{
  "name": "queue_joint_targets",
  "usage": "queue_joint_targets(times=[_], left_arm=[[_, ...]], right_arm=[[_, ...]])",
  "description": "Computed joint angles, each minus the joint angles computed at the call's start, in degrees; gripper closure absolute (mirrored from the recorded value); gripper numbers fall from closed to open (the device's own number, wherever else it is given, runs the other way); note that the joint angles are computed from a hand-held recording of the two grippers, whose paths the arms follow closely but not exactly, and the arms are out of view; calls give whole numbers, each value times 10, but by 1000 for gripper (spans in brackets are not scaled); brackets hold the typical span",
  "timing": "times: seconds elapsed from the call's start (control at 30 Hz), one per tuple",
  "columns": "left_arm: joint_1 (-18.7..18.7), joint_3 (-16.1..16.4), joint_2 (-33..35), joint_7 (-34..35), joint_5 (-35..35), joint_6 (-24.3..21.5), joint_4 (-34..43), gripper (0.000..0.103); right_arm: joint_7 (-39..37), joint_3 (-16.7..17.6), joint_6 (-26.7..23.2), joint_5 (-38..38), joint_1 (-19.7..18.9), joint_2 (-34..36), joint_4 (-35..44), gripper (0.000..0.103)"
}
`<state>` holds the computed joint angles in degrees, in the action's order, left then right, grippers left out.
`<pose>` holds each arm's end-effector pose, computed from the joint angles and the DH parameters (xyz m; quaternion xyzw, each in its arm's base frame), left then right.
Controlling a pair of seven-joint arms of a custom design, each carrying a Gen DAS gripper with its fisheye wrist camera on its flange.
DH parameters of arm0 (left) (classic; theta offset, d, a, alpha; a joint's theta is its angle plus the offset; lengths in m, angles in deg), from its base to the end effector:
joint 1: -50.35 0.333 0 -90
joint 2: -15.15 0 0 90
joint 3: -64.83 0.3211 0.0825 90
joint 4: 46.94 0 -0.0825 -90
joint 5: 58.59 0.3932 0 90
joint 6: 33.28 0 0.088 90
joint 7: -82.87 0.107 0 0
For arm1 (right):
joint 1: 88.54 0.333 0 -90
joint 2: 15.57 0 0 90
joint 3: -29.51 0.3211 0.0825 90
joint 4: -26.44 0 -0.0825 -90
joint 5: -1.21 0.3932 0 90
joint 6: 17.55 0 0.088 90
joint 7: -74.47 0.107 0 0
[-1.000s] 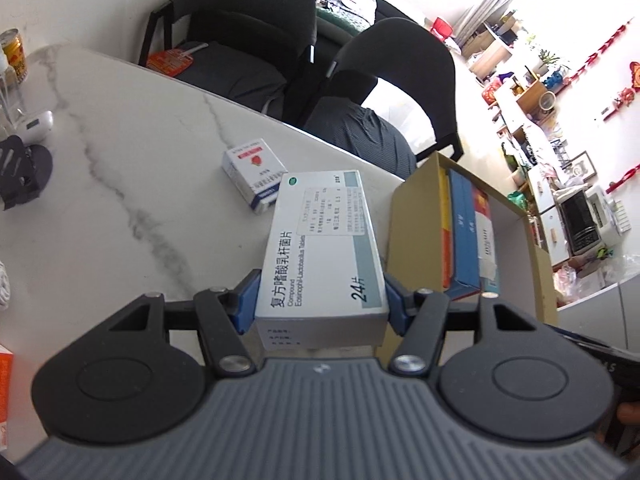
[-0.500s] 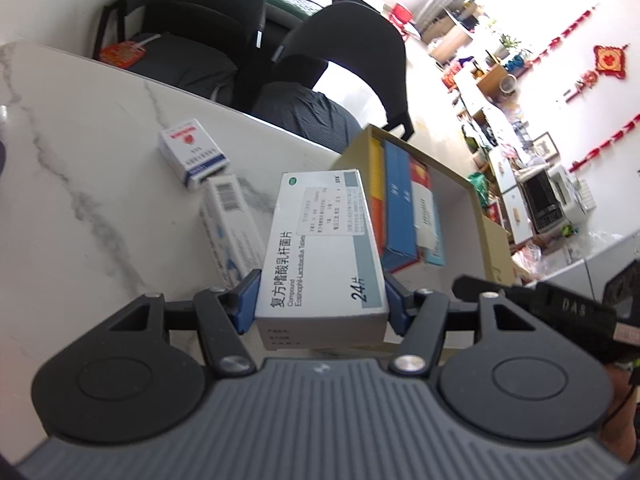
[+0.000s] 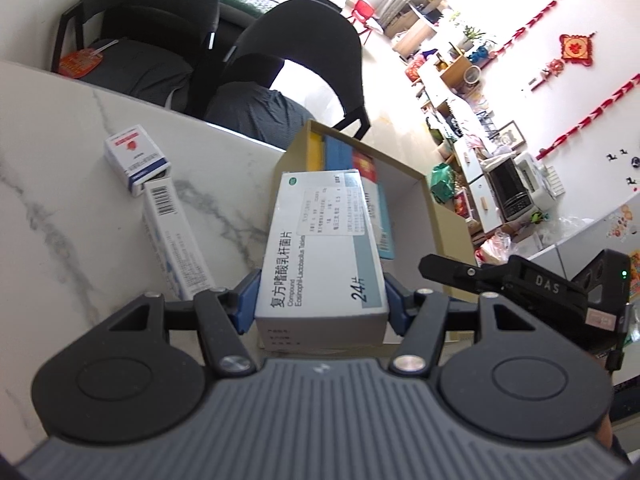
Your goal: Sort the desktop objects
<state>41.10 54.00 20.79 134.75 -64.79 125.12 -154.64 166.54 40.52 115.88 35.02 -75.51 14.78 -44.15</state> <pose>0.6087 -0.2127 0.5519 -0.7709 0.5069 -0.3810 0.0607 0.7112 0.2841 0.5408 -0.6601 0.6342 0.1123 0.3865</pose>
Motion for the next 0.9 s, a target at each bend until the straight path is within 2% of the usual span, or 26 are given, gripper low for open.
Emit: queue_joint_targets(times=[0.2,0.9], left_arm=[[-5,-7,19,19,-9,0,24,43],[-6,-13,36,43,-35,1,39,43]], right_arm=[[-10,17,10,60,-19,-2,-7,17],[-2,16,17,97,-25,-4,-6,16]])
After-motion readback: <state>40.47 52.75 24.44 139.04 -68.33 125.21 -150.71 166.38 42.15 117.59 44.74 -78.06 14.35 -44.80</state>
